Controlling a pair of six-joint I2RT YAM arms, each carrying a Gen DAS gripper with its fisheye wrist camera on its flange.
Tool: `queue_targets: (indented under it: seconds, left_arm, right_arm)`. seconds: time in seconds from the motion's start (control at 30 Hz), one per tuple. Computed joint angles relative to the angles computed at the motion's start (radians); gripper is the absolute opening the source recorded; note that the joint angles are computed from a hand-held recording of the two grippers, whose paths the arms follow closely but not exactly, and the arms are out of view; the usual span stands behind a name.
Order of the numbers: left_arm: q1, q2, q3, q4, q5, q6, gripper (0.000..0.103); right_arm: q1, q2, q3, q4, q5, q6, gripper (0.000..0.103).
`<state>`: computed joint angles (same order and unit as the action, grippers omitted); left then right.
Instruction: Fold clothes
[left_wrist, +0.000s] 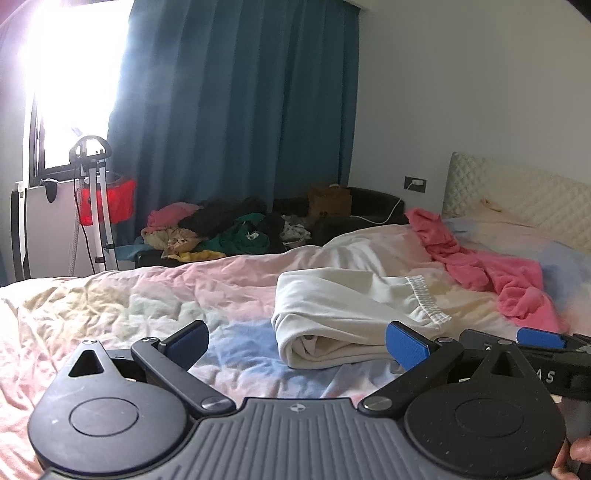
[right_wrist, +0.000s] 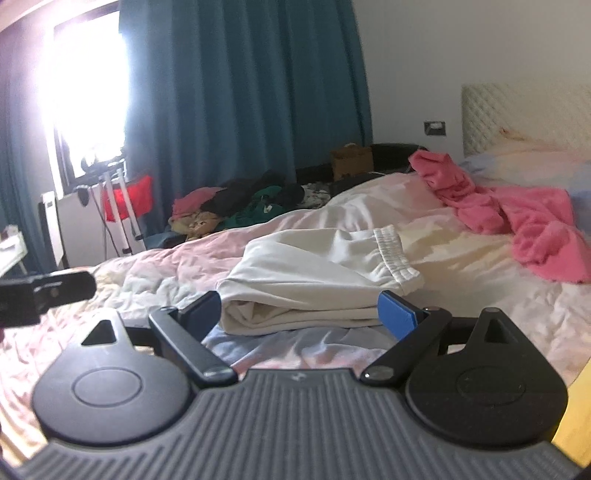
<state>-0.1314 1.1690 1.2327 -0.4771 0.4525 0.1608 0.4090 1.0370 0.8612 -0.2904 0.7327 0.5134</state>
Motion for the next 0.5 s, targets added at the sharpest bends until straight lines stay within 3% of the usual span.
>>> queue_targets:
  seconds: [0.5]
  left_arm:
    - [-0.009, 0.003, -0.003, -0.012, -0.019, -0.011, 0.103]
  right_arm:
    - [-0.005, 0.028, 0.034, -0.051, -0.016, 0.012, 0.093]
